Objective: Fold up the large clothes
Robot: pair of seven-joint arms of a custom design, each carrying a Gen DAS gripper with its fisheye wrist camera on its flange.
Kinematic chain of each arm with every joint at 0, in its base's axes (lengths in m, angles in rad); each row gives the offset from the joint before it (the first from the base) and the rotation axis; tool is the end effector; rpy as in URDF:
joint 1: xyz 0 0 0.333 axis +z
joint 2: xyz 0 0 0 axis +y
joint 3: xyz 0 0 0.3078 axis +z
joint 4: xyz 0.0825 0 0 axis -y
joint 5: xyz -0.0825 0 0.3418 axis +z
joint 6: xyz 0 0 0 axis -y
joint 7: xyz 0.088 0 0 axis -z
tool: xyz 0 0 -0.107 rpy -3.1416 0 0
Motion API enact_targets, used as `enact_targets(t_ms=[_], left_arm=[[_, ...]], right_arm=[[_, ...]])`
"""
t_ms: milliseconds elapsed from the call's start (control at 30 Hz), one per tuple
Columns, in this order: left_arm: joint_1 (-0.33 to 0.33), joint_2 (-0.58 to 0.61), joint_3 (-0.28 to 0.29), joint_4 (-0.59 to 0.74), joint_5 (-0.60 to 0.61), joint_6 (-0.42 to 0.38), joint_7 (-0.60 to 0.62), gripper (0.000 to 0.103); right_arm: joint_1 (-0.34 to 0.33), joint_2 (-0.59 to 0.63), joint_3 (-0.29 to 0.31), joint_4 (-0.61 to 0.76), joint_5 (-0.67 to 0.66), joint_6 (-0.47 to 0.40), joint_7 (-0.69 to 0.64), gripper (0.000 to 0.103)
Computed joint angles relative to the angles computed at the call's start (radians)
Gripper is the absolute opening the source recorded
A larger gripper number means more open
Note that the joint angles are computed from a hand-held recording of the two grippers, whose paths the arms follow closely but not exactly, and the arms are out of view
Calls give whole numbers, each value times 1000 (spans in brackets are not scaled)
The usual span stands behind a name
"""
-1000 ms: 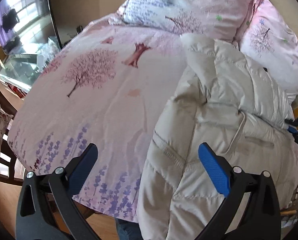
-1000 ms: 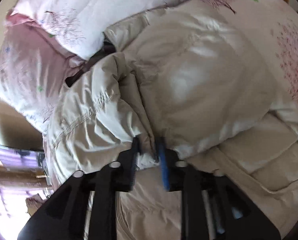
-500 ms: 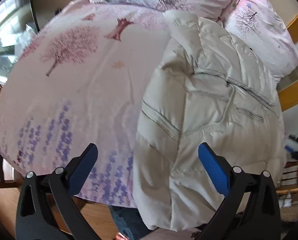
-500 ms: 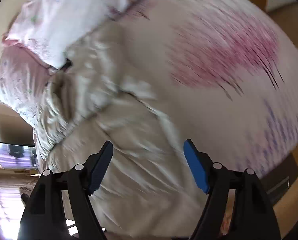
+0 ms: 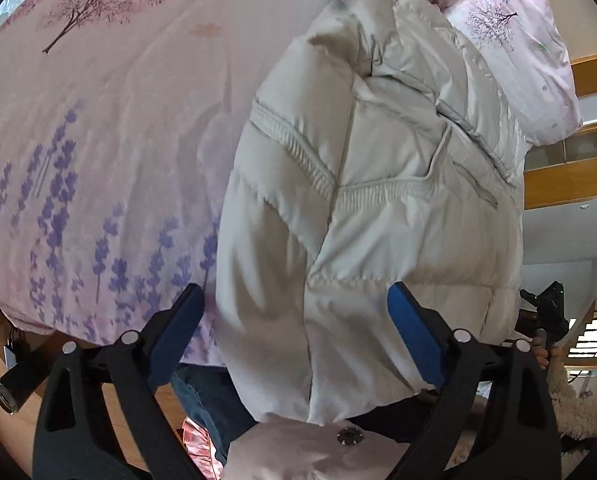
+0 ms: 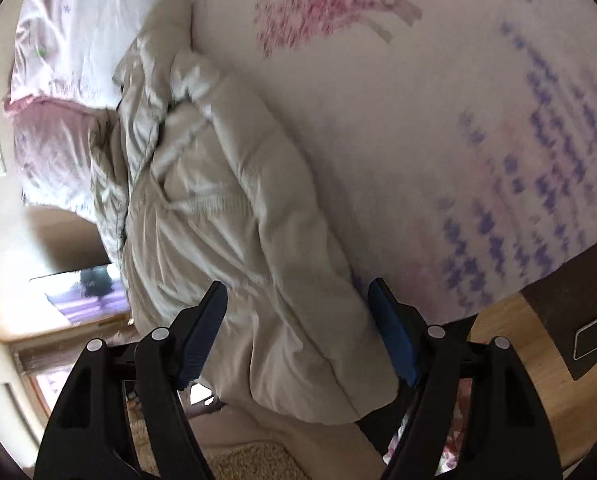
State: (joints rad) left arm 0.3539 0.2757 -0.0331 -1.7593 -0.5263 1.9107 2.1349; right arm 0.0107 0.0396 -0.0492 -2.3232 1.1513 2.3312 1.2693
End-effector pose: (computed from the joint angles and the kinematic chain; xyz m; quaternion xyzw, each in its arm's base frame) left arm 0.5652 0.1515 0.4194 0.6734 -0.6953 0.2093 0.1387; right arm 0.4854 -0.0032 0.3493 -0.4340 0.8131 0.2343 0.3091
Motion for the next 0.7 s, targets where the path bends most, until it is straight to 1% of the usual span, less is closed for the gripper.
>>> enact_targets(t_ms=[67,167,200,300,500,667,700], left_arm=[[2,-2,0,-2,-3,-10,-4,88],[8,-5,3,-7,-12,-26,-13,79],[10,-4,4,-6,-18,-35,-18,74],[26,-2,9,-9,-45,-79,-32,64],[32,-22,14,-39,-67,-107,-30,64],[16,-15,10,-24,-49,-120,-46,65],[12,-16,8,-23,-42,-127,-45,63]], right_arm=[[3,11,5,14,2,-25,-14,75],[1,13,7,10,16,-62,-55,70],[2,15,8,15,17,-73,-60,68],[4,27,13,36,29,-100,-75,67],[11,48,23,72,35,-141,-85,67],[21,77,34,115,-35,-161,-37,67],[23,82,37,125,-50,-166,-27,67]])
